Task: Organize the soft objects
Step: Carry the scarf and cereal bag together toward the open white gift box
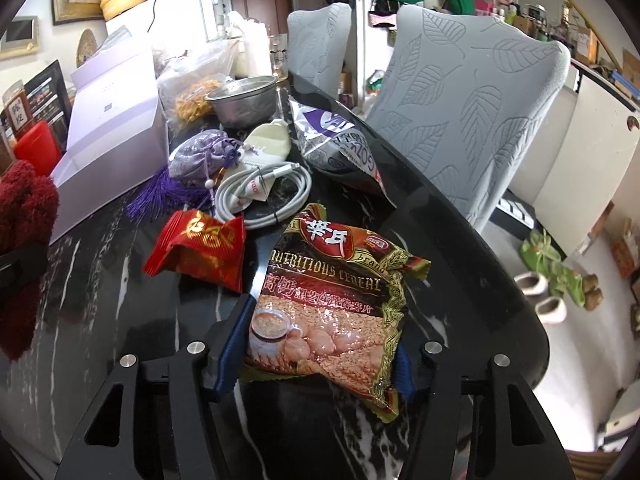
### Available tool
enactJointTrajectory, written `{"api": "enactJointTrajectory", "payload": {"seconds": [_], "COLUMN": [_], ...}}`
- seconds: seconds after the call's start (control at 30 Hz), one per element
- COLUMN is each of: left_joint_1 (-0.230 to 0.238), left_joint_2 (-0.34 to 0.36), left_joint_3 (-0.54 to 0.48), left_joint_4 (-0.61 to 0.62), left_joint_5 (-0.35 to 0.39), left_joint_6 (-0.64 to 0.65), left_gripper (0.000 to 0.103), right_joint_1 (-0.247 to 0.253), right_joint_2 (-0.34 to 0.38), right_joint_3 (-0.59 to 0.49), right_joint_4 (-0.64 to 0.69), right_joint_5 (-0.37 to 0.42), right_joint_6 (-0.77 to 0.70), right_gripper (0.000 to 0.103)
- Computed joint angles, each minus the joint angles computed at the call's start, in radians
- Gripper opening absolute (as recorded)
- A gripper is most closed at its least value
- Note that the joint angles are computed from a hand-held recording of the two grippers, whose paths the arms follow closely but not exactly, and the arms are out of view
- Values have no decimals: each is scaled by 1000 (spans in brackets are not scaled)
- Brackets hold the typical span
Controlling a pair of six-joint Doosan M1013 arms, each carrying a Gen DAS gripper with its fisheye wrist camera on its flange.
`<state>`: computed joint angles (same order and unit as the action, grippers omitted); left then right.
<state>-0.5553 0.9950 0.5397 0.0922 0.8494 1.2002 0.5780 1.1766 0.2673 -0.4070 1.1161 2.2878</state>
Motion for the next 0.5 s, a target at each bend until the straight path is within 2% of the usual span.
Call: {"api": "enactJointTrajectory", "payload": {"seconds": [0.17,0.5], "left_joint_1": [-3,-9], "left_joint_2": [-21,-109], "left_joint_3": [37,195], "left_joint_4": [2,55], "left_joint_5": [-23,-130], "left_joint_6": [-1,-58], "left_gripper": [44,44], "right_joint_1": [2,32], "right_joint_2": [-58,-114], "right_joint_3": [110,202], "right_joint_4": [21,-36], "right_joint_5": [-64,-119], "right_joint_6": [22,46], "right_gripper": [59,59]}}
